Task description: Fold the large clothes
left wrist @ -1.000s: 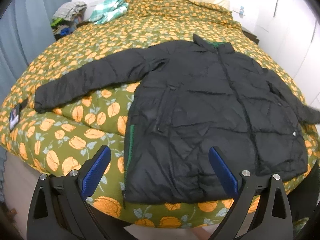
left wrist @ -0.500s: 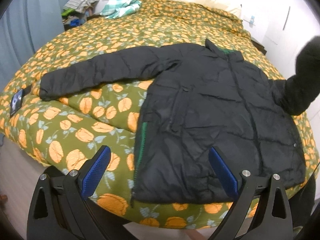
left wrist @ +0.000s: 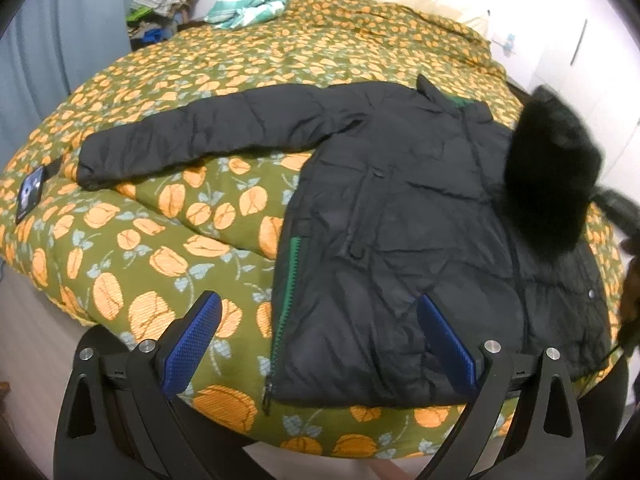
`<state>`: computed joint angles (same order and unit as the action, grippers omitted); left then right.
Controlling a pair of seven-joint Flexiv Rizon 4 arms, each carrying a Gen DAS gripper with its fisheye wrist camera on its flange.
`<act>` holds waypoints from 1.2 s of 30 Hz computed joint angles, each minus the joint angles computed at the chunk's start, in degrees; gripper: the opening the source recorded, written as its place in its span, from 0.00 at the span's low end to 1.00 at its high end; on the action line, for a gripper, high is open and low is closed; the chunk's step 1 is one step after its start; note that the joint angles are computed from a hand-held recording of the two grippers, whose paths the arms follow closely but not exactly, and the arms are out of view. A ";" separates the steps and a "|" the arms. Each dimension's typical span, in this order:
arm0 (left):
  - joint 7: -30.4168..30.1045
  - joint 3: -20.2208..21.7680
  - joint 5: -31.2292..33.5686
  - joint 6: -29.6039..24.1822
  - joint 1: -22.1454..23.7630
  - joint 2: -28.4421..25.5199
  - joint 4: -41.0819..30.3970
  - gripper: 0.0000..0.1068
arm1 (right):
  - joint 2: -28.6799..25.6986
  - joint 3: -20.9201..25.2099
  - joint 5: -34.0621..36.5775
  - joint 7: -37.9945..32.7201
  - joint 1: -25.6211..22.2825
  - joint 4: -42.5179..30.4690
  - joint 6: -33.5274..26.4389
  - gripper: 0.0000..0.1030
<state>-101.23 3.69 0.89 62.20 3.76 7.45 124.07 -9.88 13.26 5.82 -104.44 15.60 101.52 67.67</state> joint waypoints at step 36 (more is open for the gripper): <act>11.10 -0.30 -5.63 -16.03 -6.29 -37.95 -54.51 0.08 | 12.32 -7.73 8.23 8.02 -1.78 11.72 3.36 0.90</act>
